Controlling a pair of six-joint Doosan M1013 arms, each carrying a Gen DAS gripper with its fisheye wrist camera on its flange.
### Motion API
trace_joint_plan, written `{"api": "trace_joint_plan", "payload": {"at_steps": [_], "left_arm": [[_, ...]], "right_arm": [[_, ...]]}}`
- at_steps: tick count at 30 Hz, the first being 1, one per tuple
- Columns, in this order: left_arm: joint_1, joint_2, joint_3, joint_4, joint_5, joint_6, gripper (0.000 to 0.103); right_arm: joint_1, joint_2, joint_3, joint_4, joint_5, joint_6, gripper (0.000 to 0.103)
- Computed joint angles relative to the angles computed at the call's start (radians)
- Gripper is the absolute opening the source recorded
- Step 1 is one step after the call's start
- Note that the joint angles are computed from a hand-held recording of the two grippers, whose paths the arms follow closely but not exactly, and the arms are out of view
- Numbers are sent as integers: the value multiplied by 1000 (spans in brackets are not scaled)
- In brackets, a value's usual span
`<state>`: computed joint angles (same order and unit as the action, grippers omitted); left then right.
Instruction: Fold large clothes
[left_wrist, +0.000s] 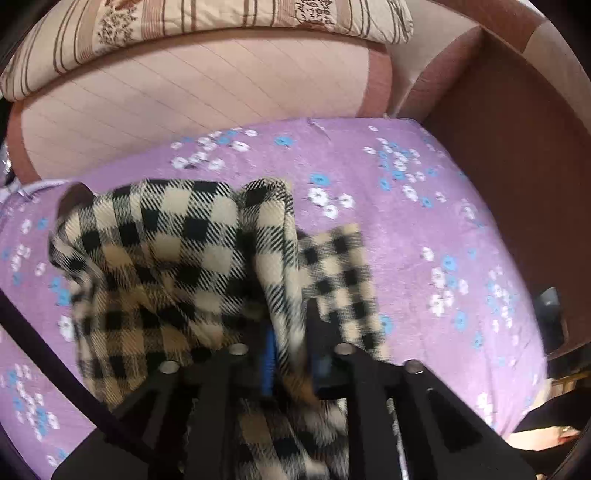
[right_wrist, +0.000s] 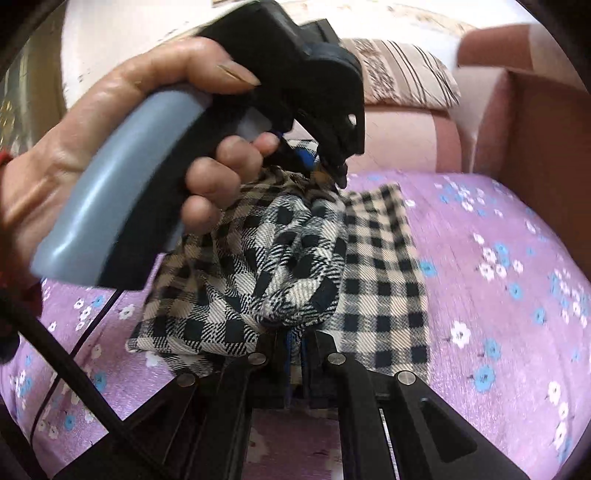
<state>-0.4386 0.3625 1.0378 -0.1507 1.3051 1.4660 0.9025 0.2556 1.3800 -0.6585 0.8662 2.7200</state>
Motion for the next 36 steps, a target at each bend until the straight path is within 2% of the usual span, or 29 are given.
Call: {"api": "trace_joint_plan", "payload": {"at_steps": [1, 3, 6, 8, 11, 12, 15, 17, 18, 20, 23, 26, 29, 30, 31, 32, 36], "left_arm": [[6, -9, 8, -38, -13, 7, 25], [10, -26, 13, -60, -24, 23, 43], [19, -81, 49, -56, -87, 16, 56], [35, -110, 72, -65, -101, 4, 61], [60, -178, 143, -27, -136, 4, 62], [63, -209, 180, 23, -150, 5, 62], [49, -282, 289, 187, -208, -22, 62], [50, -318, 346, 244, -224, -35, 62], [51, -335, 379, 254, -229, -48, 62], [66, -359, 426, 221, -221, -66, 62], [87, -378, 469, 166, -221, -70, 62], [88, -398, 510, 180, -242, -87, 62], [93, -411, 528, 186, -256, -78, 62], [93, -415, 532, 196, -264, -82, 62], [91, -414, 531, 204, -271, -89, 62], [92, -416, 530, 209, -278, -96, 62], [106, -403, 512, 167, -285, -102, 62]], "right_arm": [[-3, 0, 2, 6, 0, 1, 4], [-4, -2, 2, 27, 4, 1, 4], [-24, -9, 17, 104, -25, -38, 5], [-30, -19, 21, 140, -22, -66, 10], [-35, -60, 52, 141, -28, -76, 30], [-37, -74, 64, 136, -36, -68, 34], [-54, -122, 96, 125, -56, -22, 35], [-99, -131, 88, 214, -104, -59, 40], [-128, -127, 78, 305, -143, -116, 49], [-173, -97, 42, 464, -186, -233, 56], [-210, -9, -67, 554, -115, -340, 56], [-246, 66, -145, 686, -76, -415, 56], [-255, 123, -206, 734, -17, -449, 53], [-262, 135, -217, 763, -13, -471, 24], [-269, 140, -220, 833, -20, -507, 10], [-274, 134, -214, 851, -37, -521, 9], [-259, 79, -169, 736, -113, -458, 8]]}}
